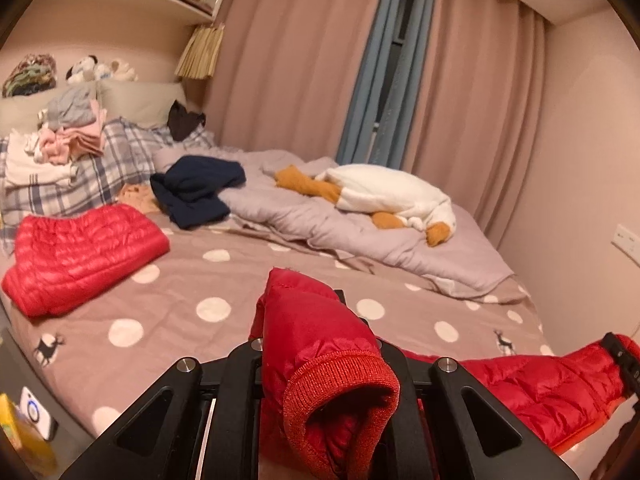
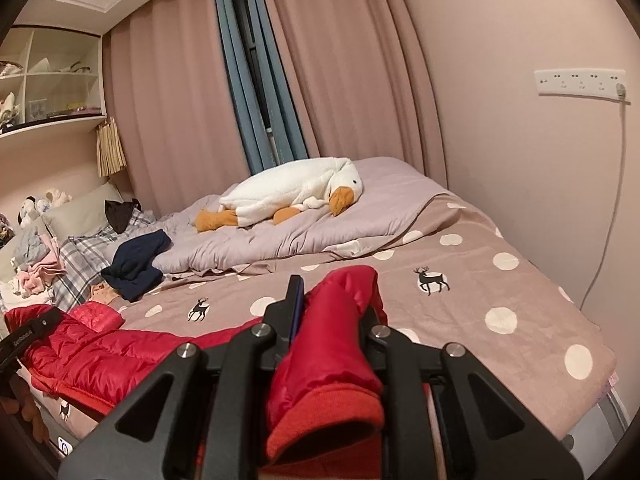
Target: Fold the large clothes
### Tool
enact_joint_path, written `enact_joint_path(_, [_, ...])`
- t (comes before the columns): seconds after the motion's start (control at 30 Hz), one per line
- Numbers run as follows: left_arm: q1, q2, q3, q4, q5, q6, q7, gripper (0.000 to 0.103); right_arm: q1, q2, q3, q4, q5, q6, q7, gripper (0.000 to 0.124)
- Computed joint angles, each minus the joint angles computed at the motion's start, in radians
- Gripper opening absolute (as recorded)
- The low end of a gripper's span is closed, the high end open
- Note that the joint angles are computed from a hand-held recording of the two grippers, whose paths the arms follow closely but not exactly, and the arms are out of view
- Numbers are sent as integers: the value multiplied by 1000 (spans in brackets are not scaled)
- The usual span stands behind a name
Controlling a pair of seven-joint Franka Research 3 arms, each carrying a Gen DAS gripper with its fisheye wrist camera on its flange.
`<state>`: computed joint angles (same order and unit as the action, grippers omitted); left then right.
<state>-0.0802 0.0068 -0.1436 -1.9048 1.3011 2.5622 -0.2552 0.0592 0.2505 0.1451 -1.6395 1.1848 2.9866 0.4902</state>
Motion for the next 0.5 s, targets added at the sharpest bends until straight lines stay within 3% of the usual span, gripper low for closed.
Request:
enact_joint_path(0.17, [14,119,36,108,-18,71,19,11,42,116,-35,119,-173,12,202,20])
enact_joint_path(0.3, [3,184,79,156,38,135,-66,11,28,200,-15,198,-226,14,333,20])
enact_joint_path(0.5, [-33,278,110,254,-11,122,31,11,66,285,-75,274,-420,-7,560,21])
